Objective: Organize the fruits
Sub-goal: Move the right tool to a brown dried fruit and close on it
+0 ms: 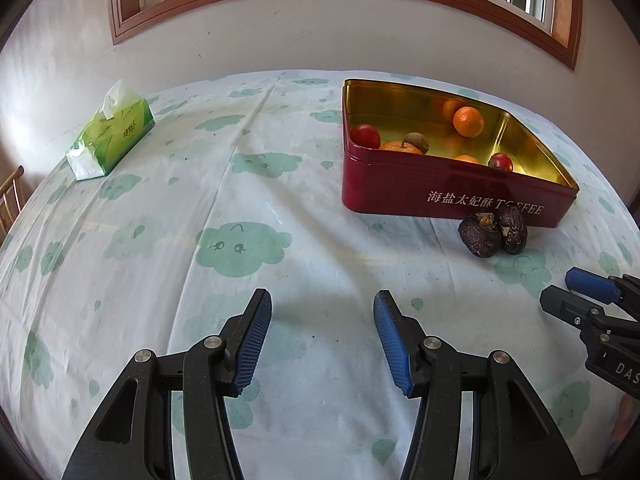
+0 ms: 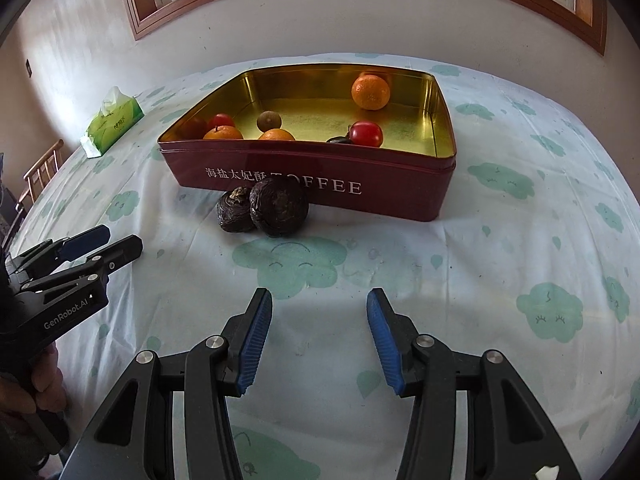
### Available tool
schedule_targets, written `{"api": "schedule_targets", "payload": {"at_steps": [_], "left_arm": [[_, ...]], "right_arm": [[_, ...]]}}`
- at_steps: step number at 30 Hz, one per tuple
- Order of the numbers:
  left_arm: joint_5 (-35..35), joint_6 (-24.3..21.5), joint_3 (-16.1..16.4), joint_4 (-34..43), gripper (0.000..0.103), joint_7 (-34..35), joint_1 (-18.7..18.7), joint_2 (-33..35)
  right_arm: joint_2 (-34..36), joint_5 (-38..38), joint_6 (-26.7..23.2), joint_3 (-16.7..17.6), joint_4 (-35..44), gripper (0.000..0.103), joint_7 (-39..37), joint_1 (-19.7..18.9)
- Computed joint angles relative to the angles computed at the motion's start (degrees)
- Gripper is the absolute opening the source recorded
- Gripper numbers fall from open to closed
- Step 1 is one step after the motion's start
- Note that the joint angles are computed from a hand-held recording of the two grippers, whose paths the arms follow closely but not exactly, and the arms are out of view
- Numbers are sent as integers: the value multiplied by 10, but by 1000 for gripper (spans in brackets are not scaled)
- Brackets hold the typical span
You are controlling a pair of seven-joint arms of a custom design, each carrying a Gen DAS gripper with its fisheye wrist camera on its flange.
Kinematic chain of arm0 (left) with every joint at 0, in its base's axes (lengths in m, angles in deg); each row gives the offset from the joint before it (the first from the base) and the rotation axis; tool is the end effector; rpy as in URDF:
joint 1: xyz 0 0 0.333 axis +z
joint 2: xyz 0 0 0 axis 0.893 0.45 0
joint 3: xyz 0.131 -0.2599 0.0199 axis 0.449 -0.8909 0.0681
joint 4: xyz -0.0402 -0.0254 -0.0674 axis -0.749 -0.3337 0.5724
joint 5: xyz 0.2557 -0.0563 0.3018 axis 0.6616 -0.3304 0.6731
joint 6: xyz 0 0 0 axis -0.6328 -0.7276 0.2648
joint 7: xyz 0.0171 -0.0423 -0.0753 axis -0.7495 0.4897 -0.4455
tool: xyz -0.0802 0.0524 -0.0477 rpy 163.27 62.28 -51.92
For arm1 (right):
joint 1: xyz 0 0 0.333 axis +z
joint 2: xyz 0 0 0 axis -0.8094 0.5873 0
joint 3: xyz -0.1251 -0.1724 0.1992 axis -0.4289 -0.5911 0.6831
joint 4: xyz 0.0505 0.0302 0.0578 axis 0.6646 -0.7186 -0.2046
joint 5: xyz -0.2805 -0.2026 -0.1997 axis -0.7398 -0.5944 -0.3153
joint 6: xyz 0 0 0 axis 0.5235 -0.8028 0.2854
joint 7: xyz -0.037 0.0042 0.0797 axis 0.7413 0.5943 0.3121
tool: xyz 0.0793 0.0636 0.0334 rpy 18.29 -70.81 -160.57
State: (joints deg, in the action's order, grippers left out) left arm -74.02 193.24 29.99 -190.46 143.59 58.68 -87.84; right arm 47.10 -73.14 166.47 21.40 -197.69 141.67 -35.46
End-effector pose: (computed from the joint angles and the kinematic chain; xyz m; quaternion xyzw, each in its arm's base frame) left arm 0.5156 -0.0296 0.3451 -0.5974 0.7283 -0.2669 0.2037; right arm 0.4763 0.2540 0.3504 -0.6733 0.6712 -0.1882 0.2465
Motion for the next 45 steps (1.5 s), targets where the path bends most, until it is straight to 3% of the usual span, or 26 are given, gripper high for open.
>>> {"api": "schedule_targets", "payload": {"at_steps": [18,25,32,38,45], "left_arm": [[8,-19,-5,7,61,-6,8,3],[16,-19,-6,6,63,-12,7,3],[20,-17,-5,5,63,-15,6,2],[19,-14,-6,4,63,-15,6,3],[19,-7,-8,-2,63,-11,-1,-1]], "right_arm": [[82,-64,-41,-43,106,46,21,54],[95,-59,-36,-54,122,33,4,64],[94,-62,-40,-60,122,30,9,73],[67,-82,-37,-59,88,30,44,64],[27,-110,-38,-45,41,30,88,27]]}}
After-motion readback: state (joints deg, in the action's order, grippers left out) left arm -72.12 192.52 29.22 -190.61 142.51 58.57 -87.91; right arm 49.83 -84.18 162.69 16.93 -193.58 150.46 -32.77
